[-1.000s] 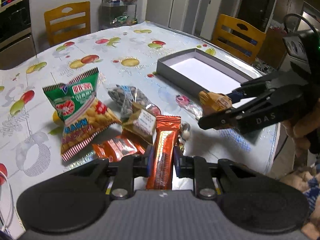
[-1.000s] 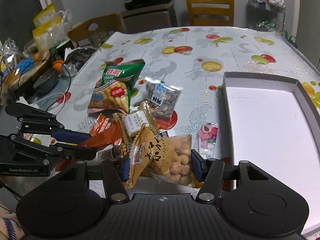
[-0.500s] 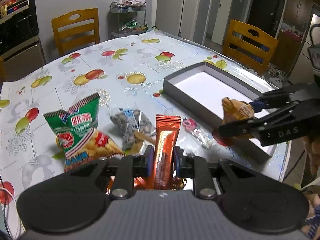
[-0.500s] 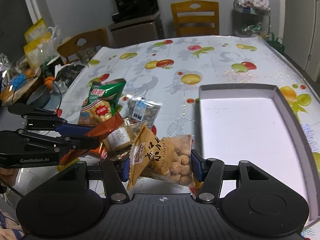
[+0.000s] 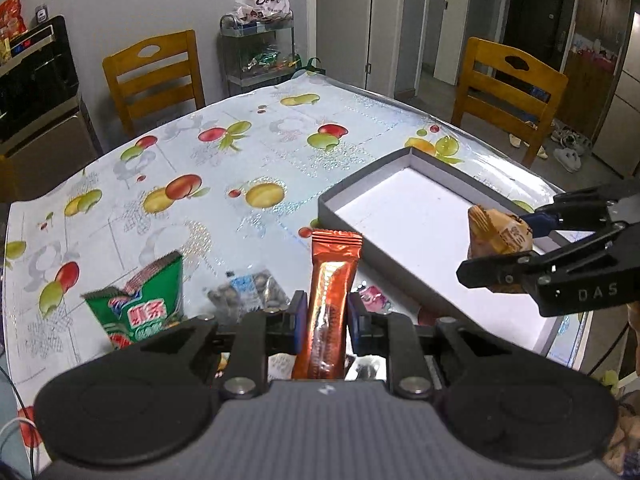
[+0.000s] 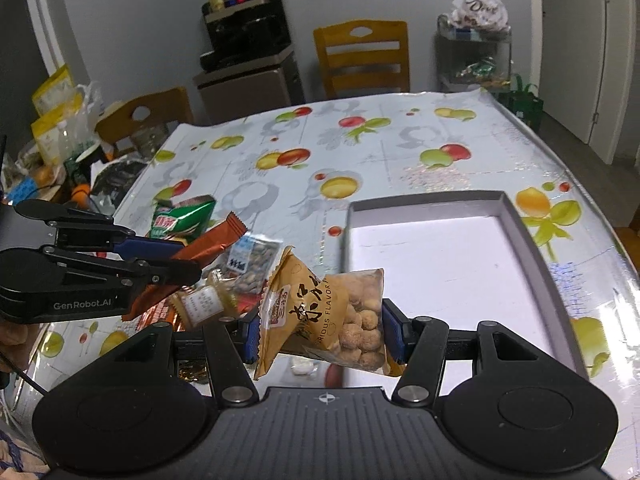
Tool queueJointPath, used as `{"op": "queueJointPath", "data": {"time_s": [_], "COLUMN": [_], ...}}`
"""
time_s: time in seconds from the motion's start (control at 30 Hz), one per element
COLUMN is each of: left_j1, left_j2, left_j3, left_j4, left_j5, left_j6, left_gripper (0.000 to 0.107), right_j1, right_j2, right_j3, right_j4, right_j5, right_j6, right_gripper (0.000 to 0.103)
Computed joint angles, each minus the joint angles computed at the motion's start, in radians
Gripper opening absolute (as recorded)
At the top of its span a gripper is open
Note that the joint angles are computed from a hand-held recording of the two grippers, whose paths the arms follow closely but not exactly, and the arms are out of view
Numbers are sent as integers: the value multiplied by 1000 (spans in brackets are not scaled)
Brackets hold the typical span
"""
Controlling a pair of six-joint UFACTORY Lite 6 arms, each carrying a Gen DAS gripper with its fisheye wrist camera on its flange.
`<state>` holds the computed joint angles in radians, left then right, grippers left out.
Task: Organize snacks
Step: 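Lift the orange bar and peanut bag with both tools toward the grey box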
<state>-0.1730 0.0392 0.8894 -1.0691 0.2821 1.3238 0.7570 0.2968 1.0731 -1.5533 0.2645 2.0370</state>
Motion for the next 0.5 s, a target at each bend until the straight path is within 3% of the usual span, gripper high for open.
{"op": "queueJointPath", "data": {"time_s": [0.5], "left_j1": [-164], "left_j2": [108], "left_j3": [148], "left_j4": [255], "left_j5": [-39], "left_j6": [-318], "left_gripper": [17], "right_j1": [-102], "right_j2": [-101], "right_j3": [-105], "right_j4": [-71], "right_j5": [-36], "right_j6": [39], "right_gripper": [57]}}
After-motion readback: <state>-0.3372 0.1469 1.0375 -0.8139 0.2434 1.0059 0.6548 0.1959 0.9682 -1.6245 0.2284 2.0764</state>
